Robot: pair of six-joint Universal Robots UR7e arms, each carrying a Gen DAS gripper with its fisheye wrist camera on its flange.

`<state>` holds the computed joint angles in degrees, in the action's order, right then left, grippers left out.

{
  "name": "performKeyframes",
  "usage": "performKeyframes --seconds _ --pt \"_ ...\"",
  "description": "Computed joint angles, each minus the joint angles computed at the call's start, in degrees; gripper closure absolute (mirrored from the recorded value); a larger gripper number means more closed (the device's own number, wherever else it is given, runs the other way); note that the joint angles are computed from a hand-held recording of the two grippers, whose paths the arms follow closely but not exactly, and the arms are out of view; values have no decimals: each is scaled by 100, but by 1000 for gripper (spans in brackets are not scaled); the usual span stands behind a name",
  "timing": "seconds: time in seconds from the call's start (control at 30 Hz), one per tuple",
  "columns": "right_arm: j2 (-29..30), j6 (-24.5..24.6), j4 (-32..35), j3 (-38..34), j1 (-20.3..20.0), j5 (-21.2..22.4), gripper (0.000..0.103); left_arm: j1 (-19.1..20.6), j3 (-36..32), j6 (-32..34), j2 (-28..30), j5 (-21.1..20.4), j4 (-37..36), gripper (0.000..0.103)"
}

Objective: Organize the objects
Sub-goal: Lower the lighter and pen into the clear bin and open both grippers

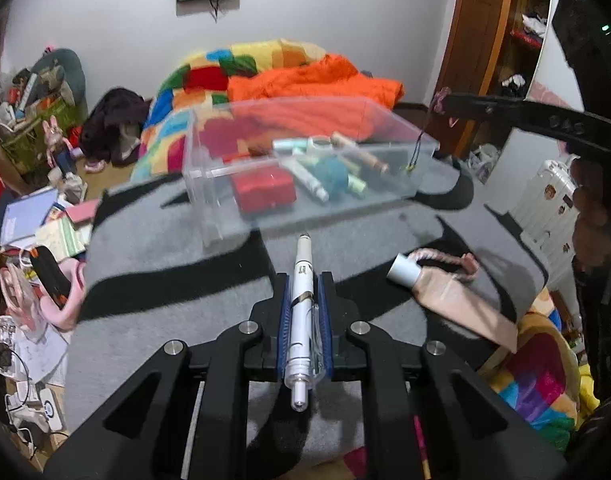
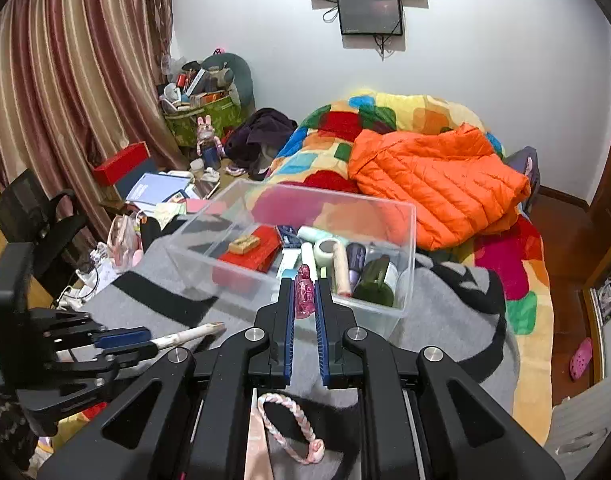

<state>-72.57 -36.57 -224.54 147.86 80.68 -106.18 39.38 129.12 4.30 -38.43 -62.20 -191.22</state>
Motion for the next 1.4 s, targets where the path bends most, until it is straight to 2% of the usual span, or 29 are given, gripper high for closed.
performKeyframes --seconds 0.2,0.4,0.6,0.73,0.93,1.1,1.3,1.4 --pt "-189 63 66 -75 91 92 94 -162 32 85 -259 0 -200 90" --pt "-318 97 183 -269 266 139 94 -227 -117 262 -440 -286 -352 90" --pt "-133 99 306 -527 421 86 94 -187 -560 418 -203 -63 -412 90" --pt "174 69 417 -746 432 -13 94 21 -1013 403 67 -26 -177 90" --pt "569 88 783 -1109 232 -84 94 282 -1656 430 492 69 164 90" --pt "760 128 1203 -1382 -58 -178 94 441 -2091 480 807 -23 476 90" --pt "715 346 1615 -1523 -378 -345 94 555 -2460 448 1060 -119 948 90" --pt "569 446 1906 -1506 -464 -348 94 513 -2437 506 1104 -67 913 89"
